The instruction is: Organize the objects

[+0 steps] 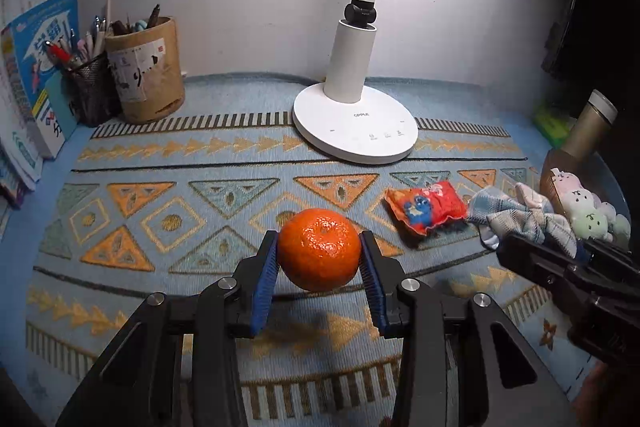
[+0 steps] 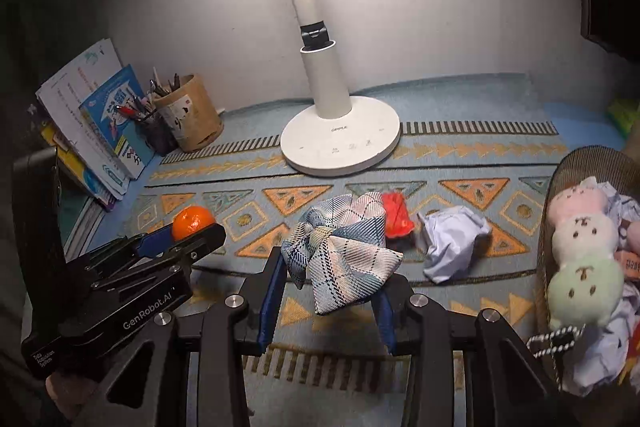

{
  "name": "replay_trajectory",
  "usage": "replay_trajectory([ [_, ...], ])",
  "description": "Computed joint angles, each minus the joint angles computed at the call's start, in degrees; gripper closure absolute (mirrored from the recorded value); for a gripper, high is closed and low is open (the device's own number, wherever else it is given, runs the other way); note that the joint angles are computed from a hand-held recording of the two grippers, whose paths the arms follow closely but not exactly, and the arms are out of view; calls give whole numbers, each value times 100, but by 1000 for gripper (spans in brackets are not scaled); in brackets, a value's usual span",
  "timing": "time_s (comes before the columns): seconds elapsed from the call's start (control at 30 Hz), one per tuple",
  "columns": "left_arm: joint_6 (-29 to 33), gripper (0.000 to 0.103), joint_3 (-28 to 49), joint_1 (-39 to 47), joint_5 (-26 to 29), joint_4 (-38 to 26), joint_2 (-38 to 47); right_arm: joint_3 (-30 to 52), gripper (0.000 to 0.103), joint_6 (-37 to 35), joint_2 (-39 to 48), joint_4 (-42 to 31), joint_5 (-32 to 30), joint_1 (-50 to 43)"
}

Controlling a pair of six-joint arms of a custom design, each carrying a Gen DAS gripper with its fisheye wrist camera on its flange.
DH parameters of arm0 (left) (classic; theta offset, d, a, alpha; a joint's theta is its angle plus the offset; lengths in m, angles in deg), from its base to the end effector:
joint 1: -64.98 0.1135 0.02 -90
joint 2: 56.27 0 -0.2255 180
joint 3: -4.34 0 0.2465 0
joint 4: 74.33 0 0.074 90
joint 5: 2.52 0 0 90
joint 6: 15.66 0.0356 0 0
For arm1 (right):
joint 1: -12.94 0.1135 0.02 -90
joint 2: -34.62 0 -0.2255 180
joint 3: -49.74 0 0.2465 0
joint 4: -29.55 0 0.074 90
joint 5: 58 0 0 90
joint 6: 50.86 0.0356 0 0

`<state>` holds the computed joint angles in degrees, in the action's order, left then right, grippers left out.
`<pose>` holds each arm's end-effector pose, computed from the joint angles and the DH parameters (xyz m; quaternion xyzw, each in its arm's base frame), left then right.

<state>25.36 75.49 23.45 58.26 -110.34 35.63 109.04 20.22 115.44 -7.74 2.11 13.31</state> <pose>0.2478 -0.1962 0.1637 -0.1322 0.9206 -0.0264 0.3665 0.2675 0.0195 0.1560 -0.2243 0.9058 0.2033 0.2964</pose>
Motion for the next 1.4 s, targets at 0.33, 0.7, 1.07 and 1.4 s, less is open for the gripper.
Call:
replay_trajectory([
  [0.33, -1974, 67, -833, -1213, -1065, -704, -340, -1147, 39, -959, -269, -794, -348, -373],
  [0.7, -2146, 67, -1483, -1271, -1133, -36, -676, -1637, 38, -3077, -1235, -1240, -334, -922],
  [1.07, -2208, 67, -1450, -1358, -1278, -84, -629, -1686, 38, -2846, -525, 59, 49, 58],
  [1.4, -2147, 67, -1367, -1385, -1326, -210, -586, -2052, 76, -2690, -1116, 269, -141, -165],
])
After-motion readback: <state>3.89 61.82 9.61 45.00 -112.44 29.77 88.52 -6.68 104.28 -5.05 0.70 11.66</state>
